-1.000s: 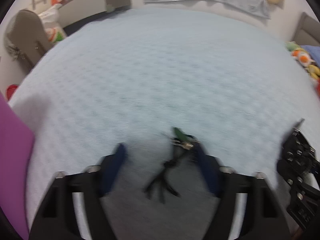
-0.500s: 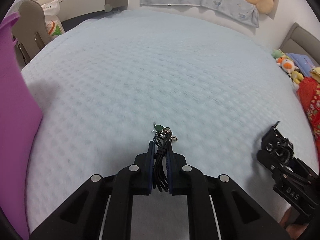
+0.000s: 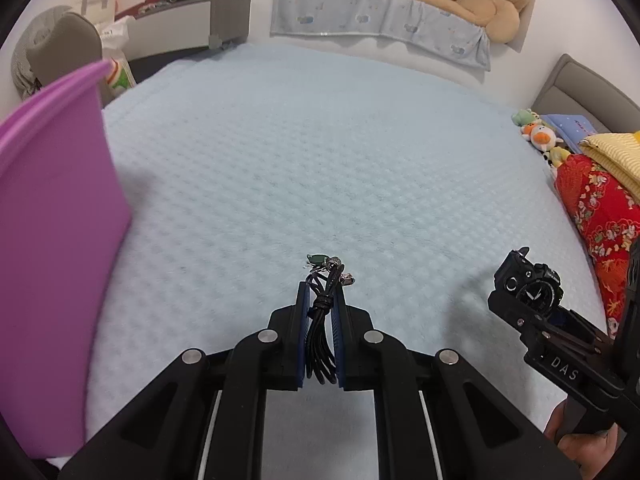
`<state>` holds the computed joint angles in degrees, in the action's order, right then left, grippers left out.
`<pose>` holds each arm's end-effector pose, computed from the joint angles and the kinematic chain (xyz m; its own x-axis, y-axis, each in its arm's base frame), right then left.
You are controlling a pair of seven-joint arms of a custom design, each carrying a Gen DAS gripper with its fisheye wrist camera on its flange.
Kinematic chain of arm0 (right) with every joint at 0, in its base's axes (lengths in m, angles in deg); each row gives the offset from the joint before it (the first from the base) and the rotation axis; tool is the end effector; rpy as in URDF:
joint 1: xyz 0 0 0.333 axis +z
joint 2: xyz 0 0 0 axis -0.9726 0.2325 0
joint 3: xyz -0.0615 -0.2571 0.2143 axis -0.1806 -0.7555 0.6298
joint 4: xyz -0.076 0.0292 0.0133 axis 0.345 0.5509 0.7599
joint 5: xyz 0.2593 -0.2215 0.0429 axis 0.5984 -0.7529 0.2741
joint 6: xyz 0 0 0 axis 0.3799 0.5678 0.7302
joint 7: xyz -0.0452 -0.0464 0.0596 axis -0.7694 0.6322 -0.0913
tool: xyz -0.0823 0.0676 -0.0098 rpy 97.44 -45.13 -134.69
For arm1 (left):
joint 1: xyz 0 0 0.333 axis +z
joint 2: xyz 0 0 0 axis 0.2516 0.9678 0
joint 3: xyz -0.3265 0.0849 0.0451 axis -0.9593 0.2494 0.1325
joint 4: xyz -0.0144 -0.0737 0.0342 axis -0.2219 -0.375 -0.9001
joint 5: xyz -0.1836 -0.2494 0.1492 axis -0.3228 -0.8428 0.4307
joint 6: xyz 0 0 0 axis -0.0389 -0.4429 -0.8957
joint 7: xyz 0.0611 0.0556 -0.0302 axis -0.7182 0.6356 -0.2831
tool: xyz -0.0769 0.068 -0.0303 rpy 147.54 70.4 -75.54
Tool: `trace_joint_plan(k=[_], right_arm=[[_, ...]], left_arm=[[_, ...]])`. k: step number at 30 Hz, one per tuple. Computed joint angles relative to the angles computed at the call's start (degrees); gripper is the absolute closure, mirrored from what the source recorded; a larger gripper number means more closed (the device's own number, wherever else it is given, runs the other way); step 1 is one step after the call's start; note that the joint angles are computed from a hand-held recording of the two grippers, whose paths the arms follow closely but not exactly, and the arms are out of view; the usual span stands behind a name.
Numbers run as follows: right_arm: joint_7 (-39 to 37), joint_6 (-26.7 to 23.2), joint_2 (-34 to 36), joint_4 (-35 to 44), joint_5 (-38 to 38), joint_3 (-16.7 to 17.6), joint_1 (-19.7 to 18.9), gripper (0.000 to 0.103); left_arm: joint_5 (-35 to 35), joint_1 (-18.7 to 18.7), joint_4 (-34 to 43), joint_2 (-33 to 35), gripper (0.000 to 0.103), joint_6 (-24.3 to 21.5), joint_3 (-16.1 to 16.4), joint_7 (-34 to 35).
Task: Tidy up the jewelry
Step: 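Lift the keychain and watch off the bed and carry them over the pink tub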
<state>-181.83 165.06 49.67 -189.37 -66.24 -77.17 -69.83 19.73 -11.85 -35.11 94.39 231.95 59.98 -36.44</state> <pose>0.4414 0.1435 0.4297 -0.1345 -0.9554 -0.2629 -0.7265 0.2755 -0.6295 0.4917 -0.3365 0.4741 -0.2565 -0.9593 0.1185 -0.7528 0.1214 -0.6470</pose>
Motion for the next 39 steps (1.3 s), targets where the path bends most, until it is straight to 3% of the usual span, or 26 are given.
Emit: trace_joint_plan(k=[7,15,22,27,28,33,39], right_arm=[[-4.07,-2.06,-6.38,-1.68,4.9,3.63,1.18,0.04],[-13.55,-2.42,-7.74,2.78,14.01,8.83,3.33,0.04],[-23.99,-2.52,-0.7,13.53,22.99,9.66,9.79,0.04],[-40.82,-2.92,5.42,21.06,39.73,10.77,14.72,0.04],[-46.16,-3.66,7.43,23.83,44.46,12.63,14.62,0.04],[-60.24,-8.4,15.07,35.28,54.48,17.48,15.25,0.04],[-70.5,-17.36,24.8,50.6,60.13,18.21,19.21,0.04]], left_arm=[[3.27,3.05,-6.18,-8.87,0.092,0.22,-2.23,-2.89],[-2.91,10.05,-11.0,-17.47,0.092,2.15,-5.72,2.37],[-4.51,17.51,-12.69,-22.78,0.092,-0.33,-7.47,5.29],[-8.15,23.11,-13.42,-25.64,0.092,-3.26,-7.15,8.1],[-8.45,24.66,-13.45,-26.14,0.092,-3.84,-7.14,8.28],[-9.8,31.27,-13.22,-26.74,0.092,-5.48,-7.96,8.89],[-8.65,35.28,-12.56,-24.98,0.092,-7.73,-8.23,7.89]])
